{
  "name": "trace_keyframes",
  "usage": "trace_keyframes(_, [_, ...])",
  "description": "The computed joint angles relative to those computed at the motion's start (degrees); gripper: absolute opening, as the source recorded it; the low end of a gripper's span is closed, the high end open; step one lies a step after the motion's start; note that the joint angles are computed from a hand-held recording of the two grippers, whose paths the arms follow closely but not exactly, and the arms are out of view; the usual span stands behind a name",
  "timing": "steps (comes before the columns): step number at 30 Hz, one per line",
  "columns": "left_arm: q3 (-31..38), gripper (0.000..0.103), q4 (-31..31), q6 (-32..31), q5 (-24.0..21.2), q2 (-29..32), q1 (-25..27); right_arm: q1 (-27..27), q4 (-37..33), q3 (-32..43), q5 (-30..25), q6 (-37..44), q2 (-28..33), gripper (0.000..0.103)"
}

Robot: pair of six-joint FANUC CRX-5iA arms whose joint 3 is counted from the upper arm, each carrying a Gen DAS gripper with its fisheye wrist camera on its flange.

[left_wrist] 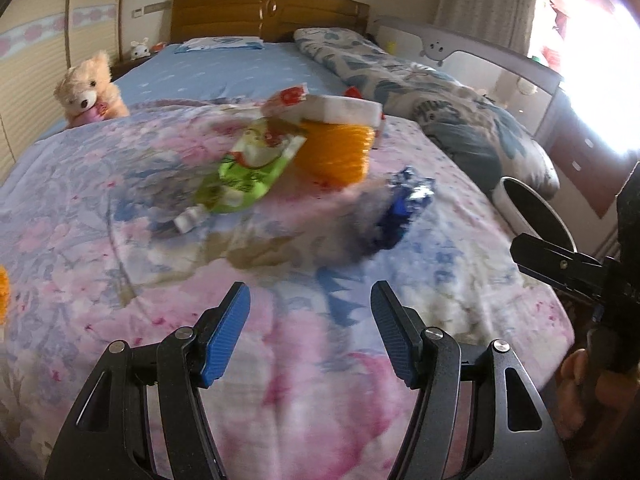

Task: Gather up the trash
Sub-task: 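Grasp the green juice pouch with the left tool while the right tool grasps the blue plastic bag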

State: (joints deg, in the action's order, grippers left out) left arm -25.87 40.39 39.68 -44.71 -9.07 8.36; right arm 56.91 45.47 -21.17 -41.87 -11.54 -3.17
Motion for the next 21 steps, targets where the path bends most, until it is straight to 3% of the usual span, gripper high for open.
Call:
trace_keyframes(11, [9.1, 0.065, -5.12, 0.05, -0.51, 7.79, 0.34, -3.36, -5.41, 4.25, 5.67, 3.05, 4.88, 0.089])
trace_keyframes(15, [13.76, 0.078, -6.65, 0.42, -2.26, 11.47, 0.08, -4.83, -7.13, 5.89, 7.77, 3.2, 6.75, 0.089])
trace_keyframes(21, [19.17, 0.079, -8.98, 0.65, -2.82, 16.15, -0.67, -6.7, -10.75, 9.66, 9.43, 5.5, 10.23, 0.089])
